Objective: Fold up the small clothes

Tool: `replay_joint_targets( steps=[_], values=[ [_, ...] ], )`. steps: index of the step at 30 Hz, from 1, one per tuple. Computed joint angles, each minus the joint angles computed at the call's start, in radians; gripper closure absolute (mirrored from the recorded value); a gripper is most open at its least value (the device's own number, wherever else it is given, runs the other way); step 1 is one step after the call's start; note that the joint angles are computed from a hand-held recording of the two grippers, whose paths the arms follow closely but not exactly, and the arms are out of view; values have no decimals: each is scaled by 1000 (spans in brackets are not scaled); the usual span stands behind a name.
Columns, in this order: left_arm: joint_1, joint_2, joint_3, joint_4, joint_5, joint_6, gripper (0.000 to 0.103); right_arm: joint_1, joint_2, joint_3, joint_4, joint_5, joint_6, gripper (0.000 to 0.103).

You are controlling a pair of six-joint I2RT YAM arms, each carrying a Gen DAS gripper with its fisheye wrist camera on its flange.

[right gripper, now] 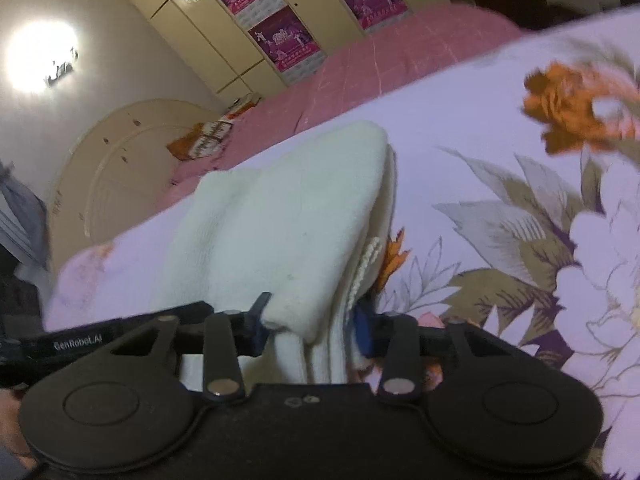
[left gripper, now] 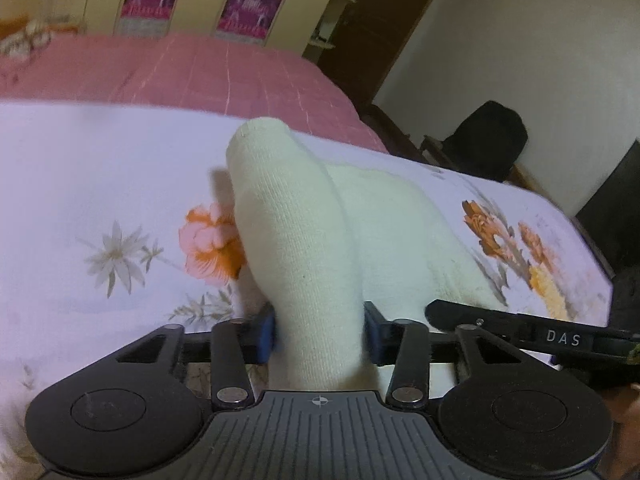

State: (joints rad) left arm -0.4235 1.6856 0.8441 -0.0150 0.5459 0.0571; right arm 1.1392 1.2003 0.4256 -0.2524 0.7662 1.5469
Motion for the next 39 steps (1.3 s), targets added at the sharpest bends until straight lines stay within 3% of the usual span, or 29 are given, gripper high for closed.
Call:
replay_joint_targets(
  steps=[5,10,15,22,28,33,39],
  values=[
    [-28,-102,-47,-2,-51,23,65,64,127,191,-264,54,74,74],
    [15,-210,-68,-72,-5,54,66,162,209,347,-513,102,195,74],
    [102,-334,-87,-175,42,99,66,218,261,473,-649,127,245,74],
    [371,-424,-43,-406,186,299,66,191,404,698,-629,144,84,74],
    [641,-349,25,-583,285,543,66,170,557,873,-522,113,-77,74],
    [814,-215,83,-661,300,712,66,141,705,1012,-415,45,-201,74],
    [914,-63,119,-676,260,812,65,122,855,1155,-356,-49,-258,74]
  ],
)
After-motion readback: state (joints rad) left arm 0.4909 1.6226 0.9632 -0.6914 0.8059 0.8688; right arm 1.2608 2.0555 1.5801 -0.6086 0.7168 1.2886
